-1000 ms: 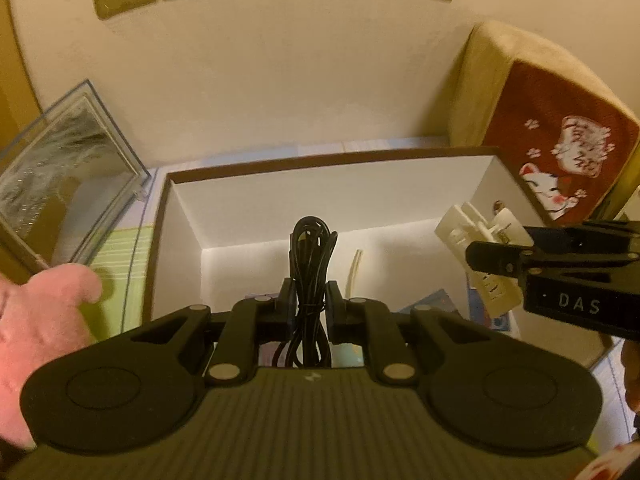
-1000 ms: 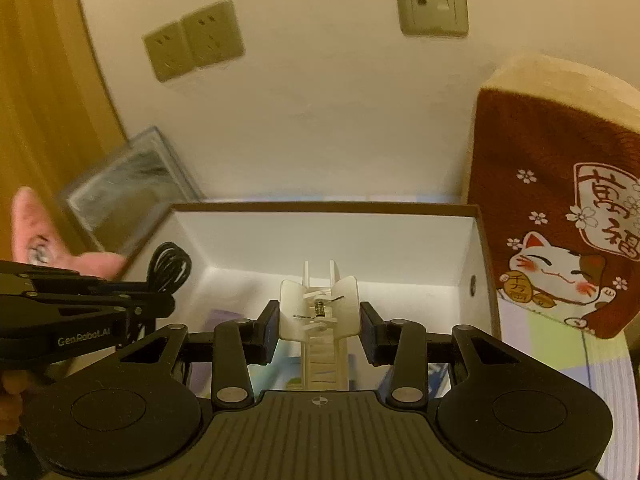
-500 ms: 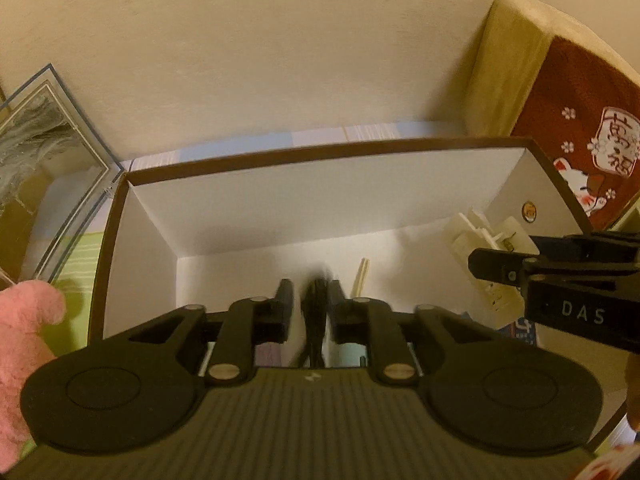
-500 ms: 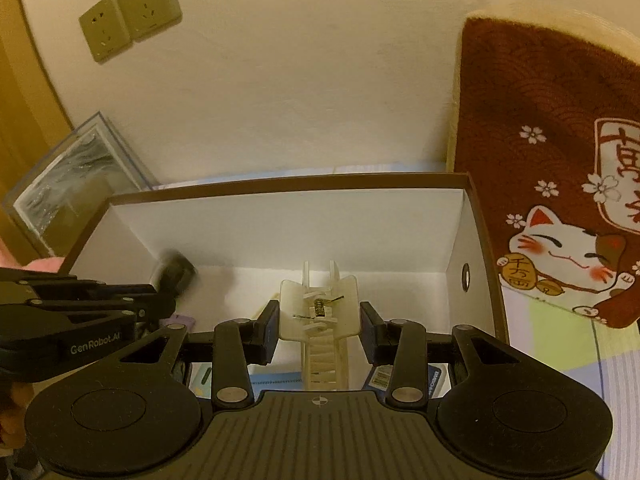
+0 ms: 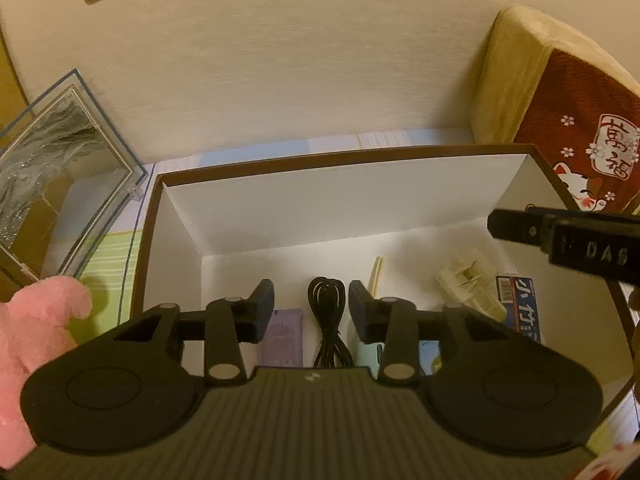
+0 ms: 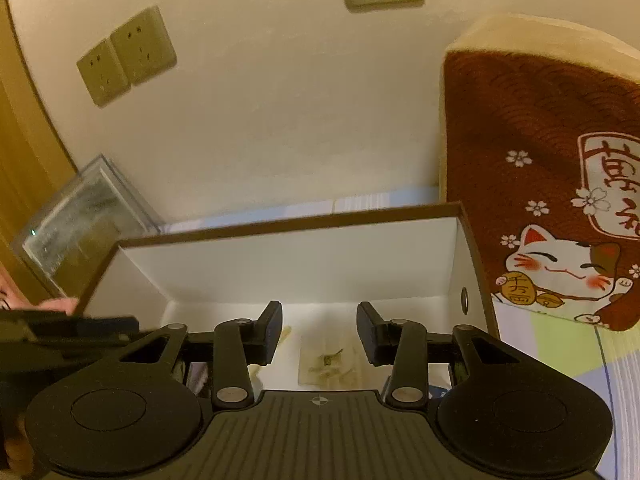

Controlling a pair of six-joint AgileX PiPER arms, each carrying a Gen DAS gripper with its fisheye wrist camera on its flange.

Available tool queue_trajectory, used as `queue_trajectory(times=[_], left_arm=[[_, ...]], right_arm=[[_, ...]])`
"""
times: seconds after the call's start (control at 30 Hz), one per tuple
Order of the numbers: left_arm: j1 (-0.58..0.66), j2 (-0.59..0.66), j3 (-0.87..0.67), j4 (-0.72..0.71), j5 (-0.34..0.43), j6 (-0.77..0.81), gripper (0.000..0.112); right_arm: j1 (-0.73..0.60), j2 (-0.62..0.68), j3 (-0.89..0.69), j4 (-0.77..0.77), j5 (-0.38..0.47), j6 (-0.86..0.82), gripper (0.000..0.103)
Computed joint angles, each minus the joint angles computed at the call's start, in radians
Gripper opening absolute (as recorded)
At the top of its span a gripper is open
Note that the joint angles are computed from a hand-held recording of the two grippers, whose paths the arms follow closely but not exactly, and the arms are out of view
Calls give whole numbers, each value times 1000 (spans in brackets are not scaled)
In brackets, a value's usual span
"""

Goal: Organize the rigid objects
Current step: 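Carry the cable with the left tool into the box while the right tool lowers the rack in, then open both tools and withdraw them from the box back over the table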

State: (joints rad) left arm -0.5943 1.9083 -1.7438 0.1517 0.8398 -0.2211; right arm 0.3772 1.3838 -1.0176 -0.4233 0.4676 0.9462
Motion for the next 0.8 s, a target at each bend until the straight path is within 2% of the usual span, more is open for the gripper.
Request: queue_trajectory(times=[0.1, 0.2, 0.27, 0.57, 0.8], left_arm=[[-8, -41, 41, 17, -11, -10, 42], [-11, -91, 88, 12, -23, -11, 49], [-16, -119, 112, 16, -23, -23, 53], [-31, -272, 237, -5, -23, -30, 53], [-61, -414, 350, 12, -7, -73, 53]], right_arm=[[22, -41, 5, -8, 18, 25, 57], [52, -87, 17, -13, 37, 48, 64], [69, -117, 28, -13, 51, 59, 66], [191, -259, 86, -93, 151, 198, 67], [373, -395, 136, -219, 311, 368, 67]])
